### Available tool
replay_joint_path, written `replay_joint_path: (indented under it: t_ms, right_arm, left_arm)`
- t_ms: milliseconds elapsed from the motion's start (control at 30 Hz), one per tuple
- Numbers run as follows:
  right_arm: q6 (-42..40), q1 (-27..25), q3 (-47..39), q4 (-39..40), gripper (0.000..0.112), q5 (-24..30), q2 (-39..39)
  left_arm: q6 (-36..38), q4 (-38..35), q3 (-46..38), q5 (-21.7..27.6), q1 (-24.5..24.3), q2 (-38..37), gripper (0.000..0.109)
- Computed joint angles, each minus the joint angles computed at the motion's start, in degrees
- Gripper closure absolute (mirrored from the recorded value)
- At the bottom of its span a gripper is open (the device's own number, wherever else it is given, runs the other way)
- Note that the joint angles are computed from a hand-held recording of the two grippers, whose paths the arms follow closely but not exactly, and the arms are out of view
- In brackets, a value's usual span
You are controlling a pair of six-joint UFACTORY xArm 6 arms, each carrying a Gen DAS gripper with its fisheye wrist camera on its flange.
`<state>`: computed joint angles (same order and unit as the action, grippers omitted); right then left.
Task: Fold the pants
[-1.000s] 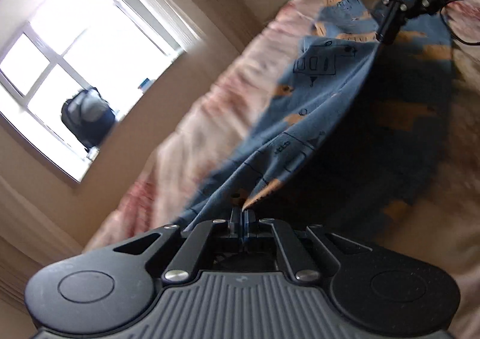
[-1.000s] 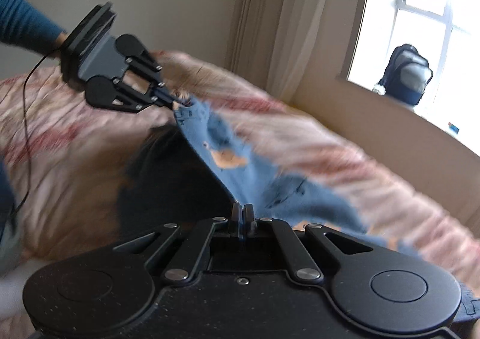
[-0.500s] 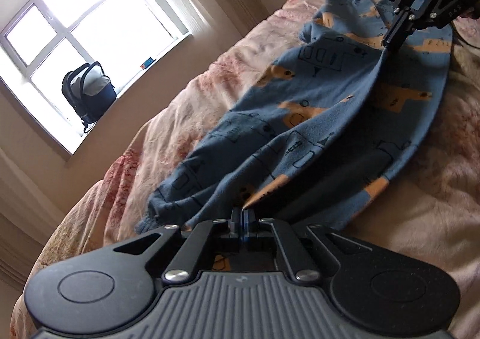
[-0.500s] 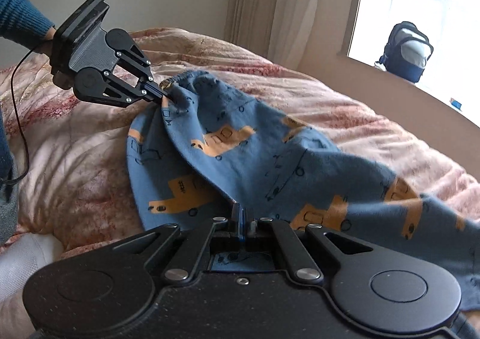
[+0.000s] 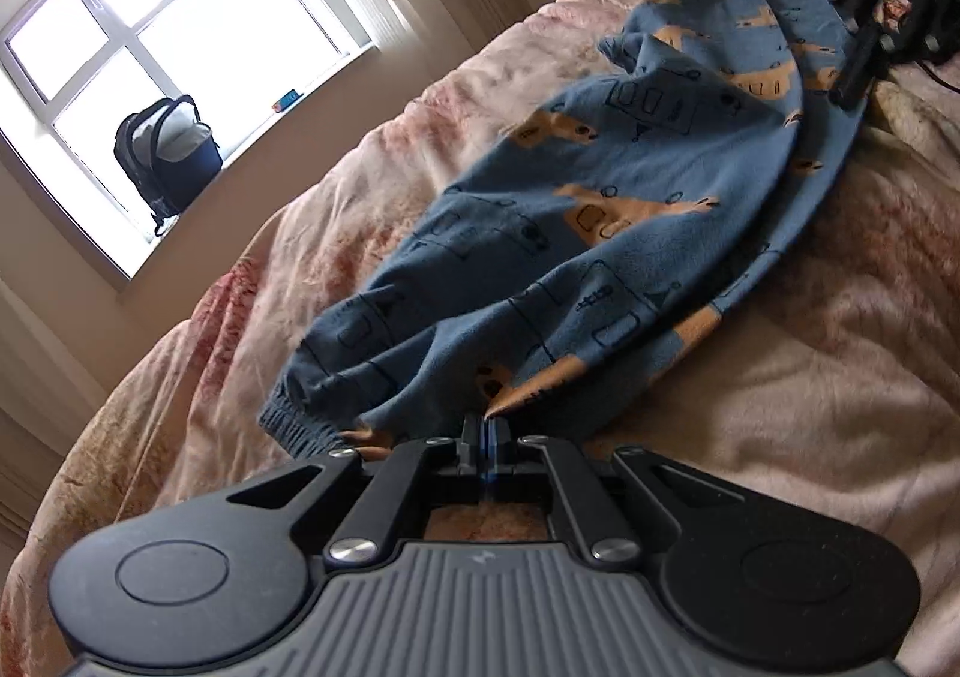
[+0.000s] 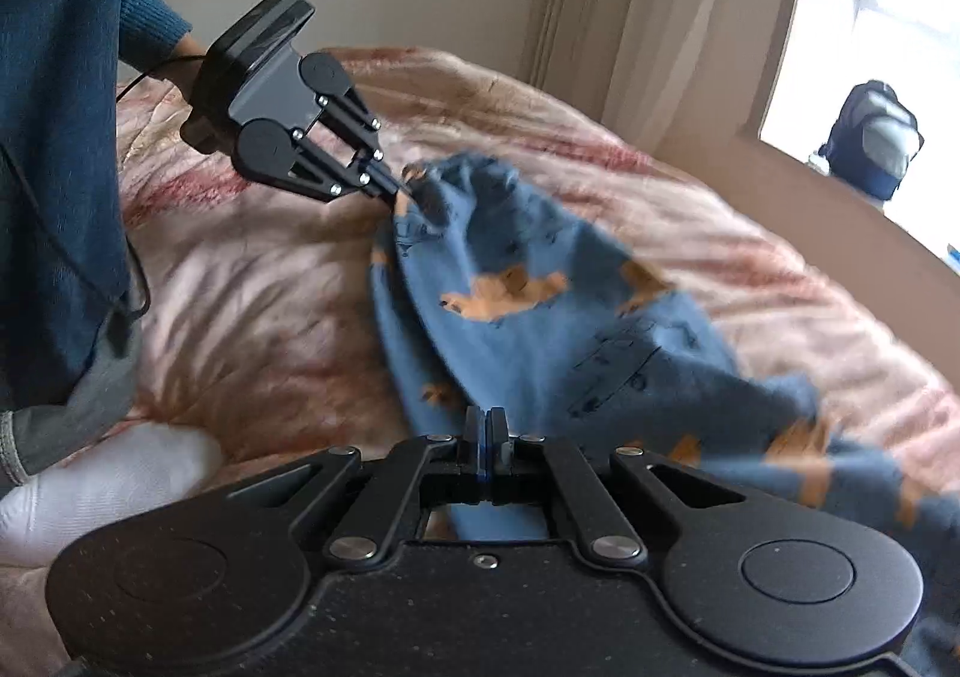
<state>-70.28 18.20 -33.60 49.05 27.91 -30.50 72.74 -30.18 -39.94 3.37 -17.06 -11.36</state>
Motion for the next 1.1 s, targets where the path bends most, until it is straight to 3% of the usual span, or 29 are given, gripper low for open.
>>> replay_joint_path:
  t_ms: [200,367,467,600,700,767,800,967,1100]
  right_arm:
    - [3.12,2.19,2.53,2.31,0.112,-4.1,0.34]
    - [3.28,1.08,3.08,1.4,0.098,-8.06,-0.81]
    - [2.87,0.58,3.09,-1.01,0.079,-10.66,-0.06]
    - [-0.25,0.19,2.59,-0.79,0.077,-11.16,1.73]
    - [-1.72,0.46,2.21,-1.31,0.08,-11.19,3.14]
    - [-1.48,0.88,2.26,-3.03,0.094,-11.69,3.37]
    - [-1.61,1.2,2.49,-4.02,0.11,-12.43,3.25]
    - [-1.52,0.59,2.36,-6.66,0.112,-9.95,0.84]
    - [-0.81,0.07,2.88,-9.84,0.112,-6.34,-2.46]
  left_arm:
    - [-3.07,2.85,0.46,0.08,0.28,-0.42,0.109]
    - [-6.04,5.33,0.99,-0.43,0.35,-0.52,0.109]
    - [-7.2,5.94,0.93,-0.13,0.5,-0.56,0.109]
    - [-7.96,6.7,1.06,0.01,0.62,-0.72,0.109]
    - [-7.66,6.47,1.0,0.07,0.61,-0.72,0.109]
    - [-7.77,6.35,1.01,0.09,0.59,-0.71,0.109]
    - [-7.38,5.82,0.88,0.19,0.61,-0.62,0.109]
    - [-5.7,2.19,0.42,0.93,0.62,-0.52,0.109]
    - [-5.97,3.65,0.95,0.67,0.74,-0.85,0.109]
